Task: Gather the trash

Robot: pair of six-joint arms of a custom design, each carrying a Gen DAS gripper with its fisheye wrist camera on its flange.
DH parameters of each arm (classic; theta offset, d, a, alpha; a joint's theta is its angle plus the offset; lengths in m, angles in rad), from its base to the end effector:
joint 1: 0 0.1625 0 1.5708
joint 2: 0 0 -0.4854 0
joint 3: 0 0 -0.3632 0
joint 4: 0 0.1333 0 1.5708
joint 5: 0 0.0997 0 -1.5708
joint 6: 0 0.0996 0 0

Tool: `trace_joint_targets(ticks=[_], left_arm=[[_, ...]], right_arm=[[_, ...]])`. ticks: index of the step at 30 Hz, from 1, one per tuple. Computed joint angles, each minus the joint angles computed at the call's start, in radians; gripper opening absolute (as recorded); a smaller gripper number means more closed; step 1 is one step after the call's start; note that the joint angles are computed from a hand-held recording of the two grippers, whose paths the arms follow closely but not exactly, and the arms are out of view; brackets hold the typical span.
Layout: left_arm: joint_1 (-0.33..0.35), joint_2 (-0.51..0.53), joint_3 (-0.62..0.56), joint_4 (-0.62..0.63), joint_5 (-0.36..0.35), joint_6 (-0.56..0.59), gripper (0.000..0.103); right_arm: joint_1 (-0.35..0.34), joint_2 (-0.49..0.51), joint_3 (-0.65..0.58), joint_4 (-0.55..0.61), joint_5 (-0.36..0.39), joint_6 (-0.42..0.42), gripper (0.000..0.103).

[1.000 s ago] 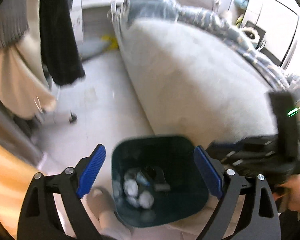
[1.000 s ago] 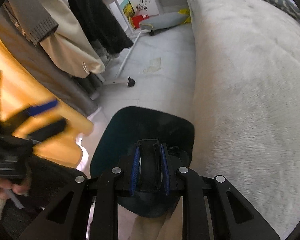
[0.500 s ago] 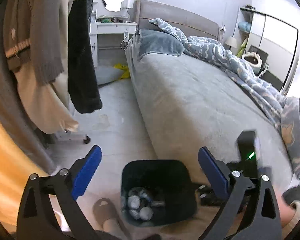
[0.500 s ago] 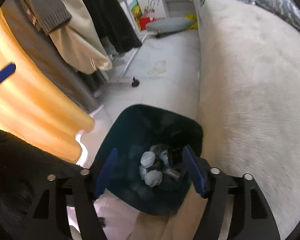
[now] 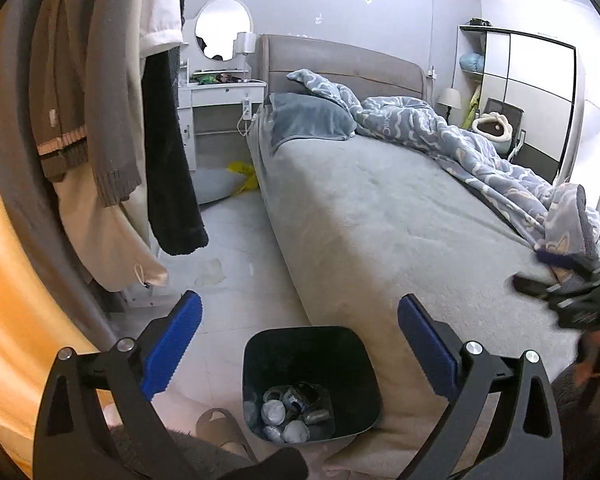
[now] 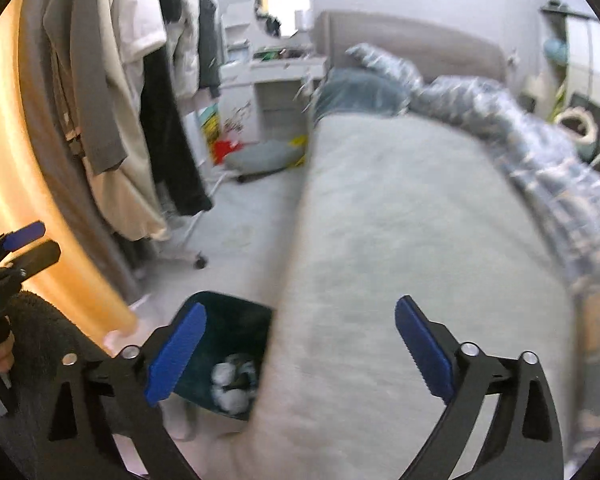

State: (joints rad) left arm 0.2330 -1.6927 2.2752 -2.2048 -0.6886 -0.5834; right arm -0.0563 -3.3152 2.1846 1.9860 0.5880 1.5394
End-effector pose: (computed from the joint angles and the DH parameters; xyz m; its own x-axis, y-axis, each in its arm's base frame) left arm -0.2892 -0.2847 0.3864 -0.6900 0.3813 -0.6152 0.7088 0.5280 -0.4677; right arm 0.3496 -0.2362 0.3001 -0.7371 0.0241 0.6753 -0.5371 0.5856 -0.6072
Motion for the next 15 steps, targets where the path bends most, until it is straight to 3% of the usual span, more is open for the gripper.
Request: trace_joint_targets(ticks=[5, 11, 15], left_arm=[[-0.028, -0.02, 0.005, 0.044, 0.009, -0.051, 0.1], [-0.057, -0.019, 0.009, 0.101, 0.014, -0.082, 0.1], [-0.069, -0.025, 0.013, 0.122, 0.025, -0.098, 0.1]], right_arm=[[0.116, 0.086, -0.043, -0.26, 0.025, 0.281, 0.1], [0.23, 0.136, -0.051, -0.435, 0.095, 0.505, 0.1], [0.275, 0.15, -0.04, -0.525, 0.131, 0.585, 0.1]])
